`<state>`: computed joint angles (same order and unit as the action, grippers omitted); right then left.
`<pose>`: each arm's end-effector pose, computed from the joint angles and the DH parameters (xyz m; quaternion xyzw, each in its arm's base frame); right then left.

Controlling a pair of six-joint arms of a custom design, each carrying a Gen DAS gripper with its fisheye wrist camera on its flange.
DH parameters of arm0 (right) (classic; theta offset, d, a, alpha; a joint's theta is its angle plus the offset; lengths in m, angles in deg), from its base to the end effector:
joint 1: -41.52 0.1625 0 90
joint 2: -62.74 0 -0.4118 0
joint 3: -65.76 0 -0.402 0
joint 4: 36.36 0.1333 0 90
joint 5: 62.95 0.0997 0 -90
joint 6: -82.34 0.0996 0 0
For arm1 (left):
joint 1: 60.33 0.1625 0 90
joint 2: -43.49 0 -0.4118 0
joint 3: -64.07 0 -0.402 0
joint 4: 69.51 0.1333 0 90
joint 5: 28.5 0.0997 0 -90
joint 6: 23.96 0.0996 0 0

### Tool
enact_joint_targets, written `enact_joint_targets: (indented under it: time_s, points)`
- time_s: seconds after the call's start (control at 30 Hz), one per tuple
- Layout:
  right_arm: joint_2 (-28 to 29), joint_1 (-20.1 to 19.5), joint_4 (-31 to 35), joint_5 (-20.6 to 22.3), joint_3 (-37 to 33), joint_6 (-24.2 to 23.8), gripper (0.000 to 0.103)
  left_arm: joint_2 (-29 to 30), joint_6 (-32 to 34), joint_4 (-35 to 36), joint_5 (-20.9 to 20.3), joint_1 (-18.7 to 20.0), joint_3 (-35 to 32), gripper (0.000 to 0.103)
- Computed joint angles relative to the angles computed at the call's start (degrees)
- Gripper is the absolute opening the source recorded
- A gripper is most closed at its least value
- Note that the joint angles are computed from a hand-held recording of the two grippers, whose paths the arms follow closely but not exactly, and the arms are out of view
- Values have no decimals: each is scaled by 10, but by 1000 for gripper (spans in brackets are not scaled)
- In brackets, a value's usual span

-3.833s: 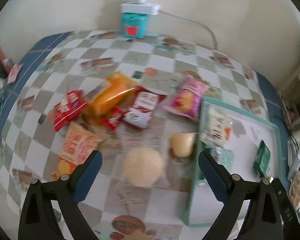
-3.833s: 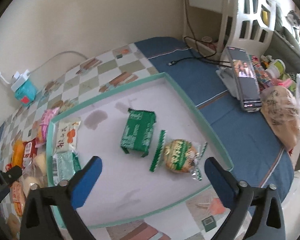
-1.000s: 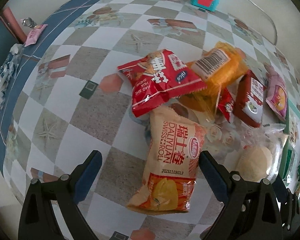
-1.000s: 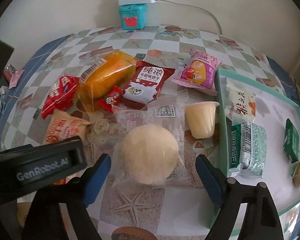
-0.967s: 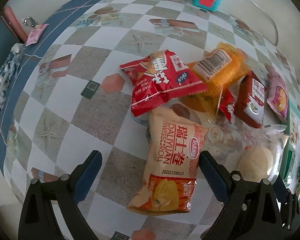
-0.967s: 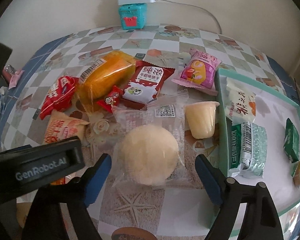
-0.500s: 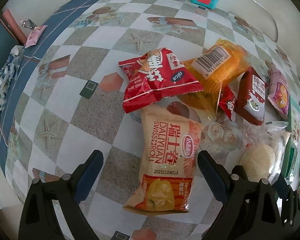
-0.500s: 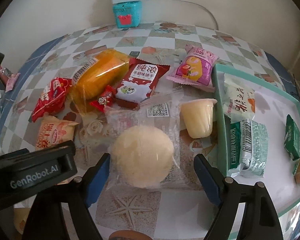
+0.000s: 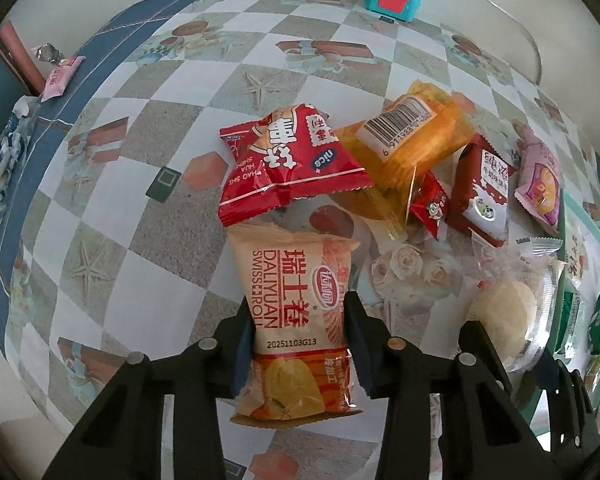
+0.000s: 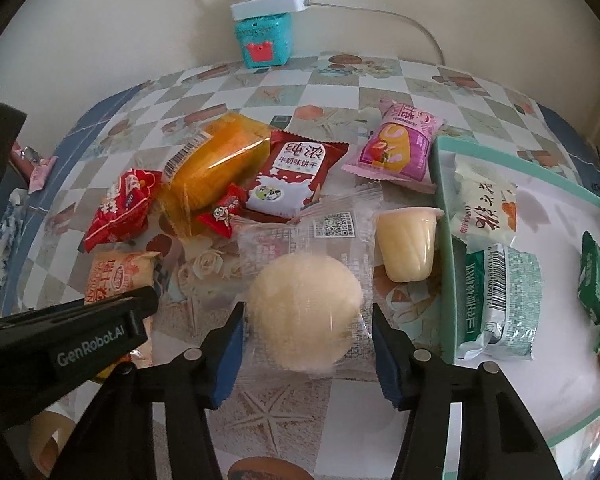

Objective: Organize snacks
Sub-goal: 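Grasp the Daliyuan swiss roll bag with the left gripper while the right grasps the round bun, then carry the swiss roll bag and round bun over the white tray with both grippers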

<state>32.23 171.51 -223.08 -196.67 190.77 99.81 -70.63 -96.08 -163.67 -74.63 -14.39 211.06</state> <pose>0.3229 -0.2847 -0.0973 0.1741 -0.9115 0.1947 0.3178 -0.0092 -0.3005 0.2093 -0.1280 0.8943 -0.1856 0.3865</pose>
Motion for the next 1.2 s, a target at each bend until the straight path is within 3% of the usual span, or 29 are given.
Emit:
enact_joint_targets:
  time_s: [0.57,0.93,1.2]
  points:
    - [-37,13,-12,6,17,7,59,-61,-81,122,-9,-86,-25,38]
    - [-70,26,-29,2,31,7,59,-89,-78,127,-1,-111,-22,38]
    - [-87,39,-45,-3,38,3,59,-117,-113,172,6,-151,-33,38]
